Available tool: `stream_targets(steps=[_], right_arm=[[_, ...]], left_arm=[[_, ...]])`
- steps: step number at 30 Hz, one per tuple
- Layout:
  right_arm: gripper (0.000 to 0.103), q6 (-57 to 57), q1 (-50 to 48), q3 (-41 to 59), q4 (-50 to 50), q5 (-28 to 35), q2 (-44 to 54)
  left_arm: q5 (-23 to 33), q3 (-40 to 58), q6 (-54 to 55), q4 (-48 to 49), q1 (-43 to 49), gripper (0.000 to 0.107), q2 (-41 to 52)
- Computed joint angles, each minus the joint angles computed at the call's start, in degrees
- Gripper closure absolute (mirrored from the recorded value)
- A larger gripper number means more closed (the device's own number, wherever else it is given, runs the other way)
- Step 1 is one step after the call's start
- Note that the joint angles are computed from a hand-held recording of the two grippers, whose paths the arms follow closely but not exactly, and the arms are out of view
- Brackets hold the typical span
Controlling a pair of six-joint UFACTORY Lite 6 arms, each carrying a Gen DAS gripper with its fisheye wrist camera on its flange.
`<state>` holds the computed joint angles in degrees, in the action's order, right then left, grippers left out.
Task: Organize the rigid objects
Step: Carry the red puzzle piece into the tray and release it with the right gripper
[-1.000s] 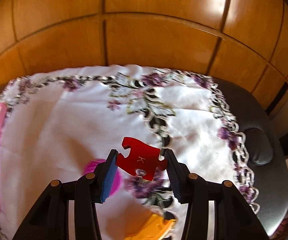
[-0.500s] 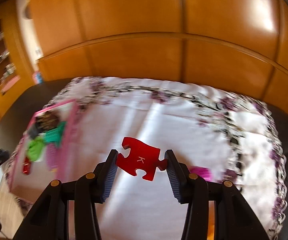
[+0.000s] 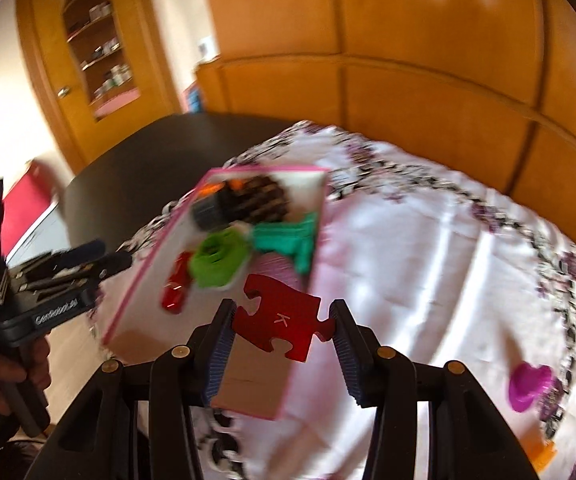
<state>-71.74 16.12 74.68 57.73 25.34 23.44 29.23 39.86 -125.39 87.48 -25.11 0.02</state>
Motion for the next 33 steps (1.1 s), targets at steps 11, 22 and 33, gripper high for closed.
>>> stream_targets(steps=[11, 22, 33], right_arm=[[0.055, 28.6, 11.0, 19.6, -27.2, -3.1, 20.6], [0.056, 40.0, 13.4, 25.1, -36.8, -4.7, 26.1], [0.056, 37.6, 12.6, 23.1, -32.4, -4.2, 24.7]], left_arm=[[-1.4, -4.6, -2.3, 1.4, 3.6, 0.052, -2.7], [-2.5, -5.3, -3.9, 3.3, 4.9, 0.052, -1.9], [-1.3, -4.8, -2.4, 1.7, 3.6, 0.052, -1.9]])
